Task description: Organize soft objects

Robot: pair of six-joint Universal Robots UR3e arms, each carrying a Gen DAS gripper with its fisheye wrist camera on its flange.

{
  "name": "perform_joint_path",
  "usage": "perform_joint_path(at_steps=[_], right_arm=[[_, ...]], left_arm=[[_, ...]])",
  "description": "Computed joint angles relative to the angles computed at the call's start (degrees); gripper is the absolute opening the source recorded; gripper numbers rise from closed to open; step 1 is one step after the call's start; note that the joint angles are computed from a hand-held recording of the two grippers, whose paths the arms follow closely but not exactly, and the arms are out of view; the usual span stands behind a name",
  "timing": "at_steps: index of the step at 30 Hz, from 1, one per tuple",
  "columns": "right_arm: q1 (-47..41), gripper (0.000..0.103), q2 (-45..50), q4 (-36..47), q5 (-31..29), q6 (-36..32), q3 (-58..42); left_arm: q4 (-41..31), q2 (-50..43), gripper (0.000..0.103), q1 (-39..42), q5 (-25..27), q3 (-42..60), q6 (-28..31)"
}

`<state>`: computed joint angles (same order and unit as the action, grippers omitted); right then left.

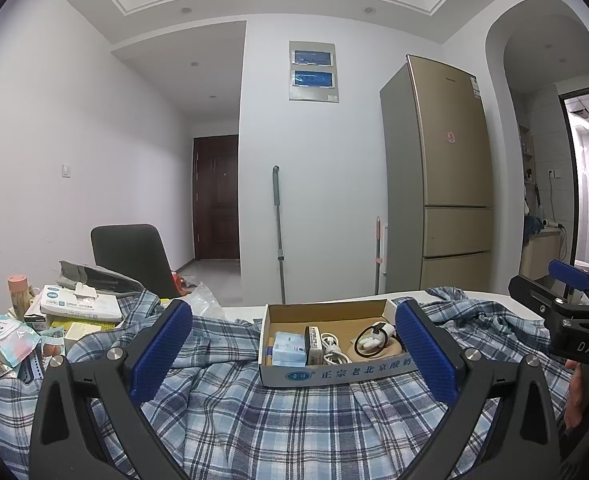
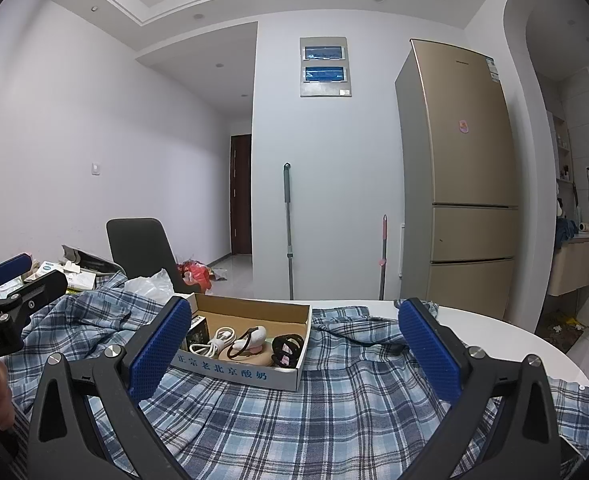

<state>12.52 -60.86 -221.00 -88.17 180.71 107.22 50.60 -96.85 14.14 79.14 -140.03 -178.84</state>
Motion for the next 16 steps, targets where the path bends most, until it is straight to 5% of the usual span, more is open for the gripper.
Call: perform_joint_path(at_steps=[16], right_arm=[[-0.1, 0.103, 0.0, 0.0, 0.1, 0.1, 0.1]], left_arm=[[0.1, 0.1, 0.103, 0.0, 0.0, -0.1, 0.1]])
